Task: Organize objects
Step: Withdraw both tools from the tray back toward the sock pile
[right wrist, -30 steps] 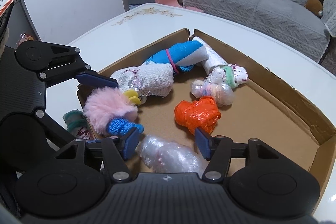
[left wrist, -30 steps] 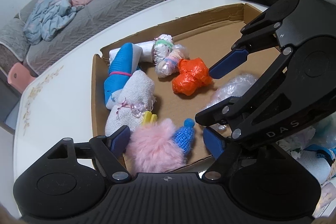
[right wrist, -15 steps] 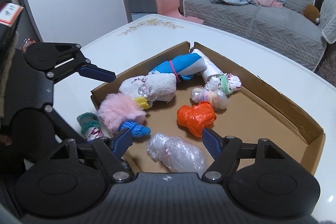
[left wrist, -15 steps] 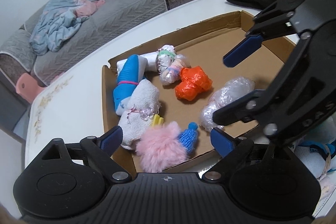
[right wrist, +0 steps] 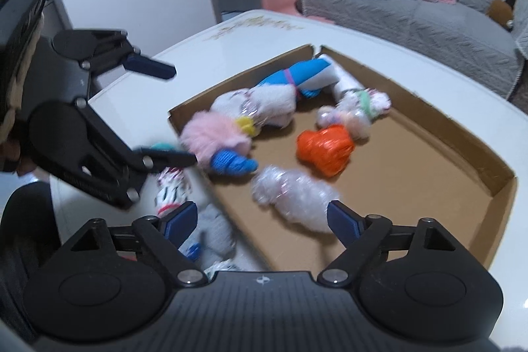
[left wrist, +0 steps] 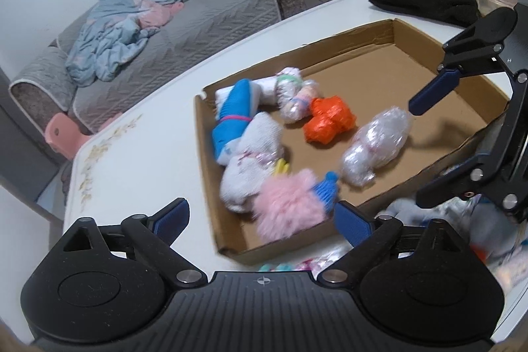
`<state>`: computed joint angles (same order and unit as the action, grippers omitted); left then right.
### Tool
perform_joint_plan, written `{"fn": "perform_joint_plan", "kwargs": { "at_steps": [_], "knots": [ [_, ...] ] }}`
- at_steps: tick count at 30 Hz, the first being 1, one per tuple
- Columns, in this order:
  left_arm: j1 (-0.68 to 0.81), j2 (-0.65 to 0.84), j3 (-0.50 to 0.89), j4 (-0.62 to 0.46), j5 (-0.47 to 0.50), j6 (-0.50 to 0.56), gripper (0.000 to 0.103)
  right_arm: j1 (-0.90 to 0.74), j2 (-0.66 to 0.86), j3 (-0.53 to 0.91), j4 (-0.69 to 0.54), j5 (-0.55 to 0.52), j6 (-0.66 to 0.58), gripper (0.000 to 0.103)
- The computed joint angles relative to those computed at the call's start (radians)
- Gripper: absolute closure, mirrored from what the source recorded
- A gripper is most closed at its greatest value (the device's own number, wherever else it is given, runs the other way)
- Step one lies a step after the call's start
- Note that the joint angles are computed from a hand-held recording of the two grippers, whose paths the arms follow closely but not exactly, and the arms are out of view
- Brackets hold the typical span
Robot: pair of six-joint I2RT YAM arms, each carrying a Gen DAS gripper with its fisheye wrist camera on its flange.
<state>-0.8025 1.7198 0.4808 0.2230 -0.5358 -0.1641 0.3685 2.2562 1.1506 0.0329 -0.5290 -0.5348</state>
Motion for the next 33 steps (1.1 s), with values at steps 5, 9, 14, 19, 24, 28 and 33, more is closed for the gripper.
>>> {"fn": "perform_joint_plan", "kwargs": {
  "at_steps": [5, 9, 14, 19, 24, 28, 33],
  "knots": [
    [0.028, -0.036, -0.044, -0.002, 0.002, -0.009, 0.005, 0.031, 0.058, 0.066, -0.049, -0.013, 0.015, 0.016],
    [0.036, -0.066, -0.068, -0.006, 0.002, -0.019, 0.005, 0.061, 0.107, 0.126, -0.062, -0.010, 0.038, 0.013],
    [0.034, -0.095, -0.085, -0.023, -0.002, -0.032, 0.005, 0.085, 0.166, 0.230, -0.120, -0.053, 0.042, 0.012],
    [0.031, -0.105, -0.094, -0.023, -0.001, -0.040, 0.004, 0.091, 0.146, 0.229, -0.120, -0.072, 0.050, 0.012],
    [0.022, -0.118, -0.115, -0.011, 0.014, -0.071, 0.004, 0.059, 0.043, 0.091, -0.060, -0.081, 0.020, 0.010],
    [-0.034, -0.163, -0.153, -0.025, 0.008, -0.149, 0.004, 0.003, -0.071, -0.077, 0.029, -0.100, -0.017, 0.006],
    [-0.212, -0.212, -0.216, -0.051, -0.051, -0.320, 0.001, -0.111, -0.207, -0.314, 0.161, -0.143, -0.080, 0.003]
  ]
}}
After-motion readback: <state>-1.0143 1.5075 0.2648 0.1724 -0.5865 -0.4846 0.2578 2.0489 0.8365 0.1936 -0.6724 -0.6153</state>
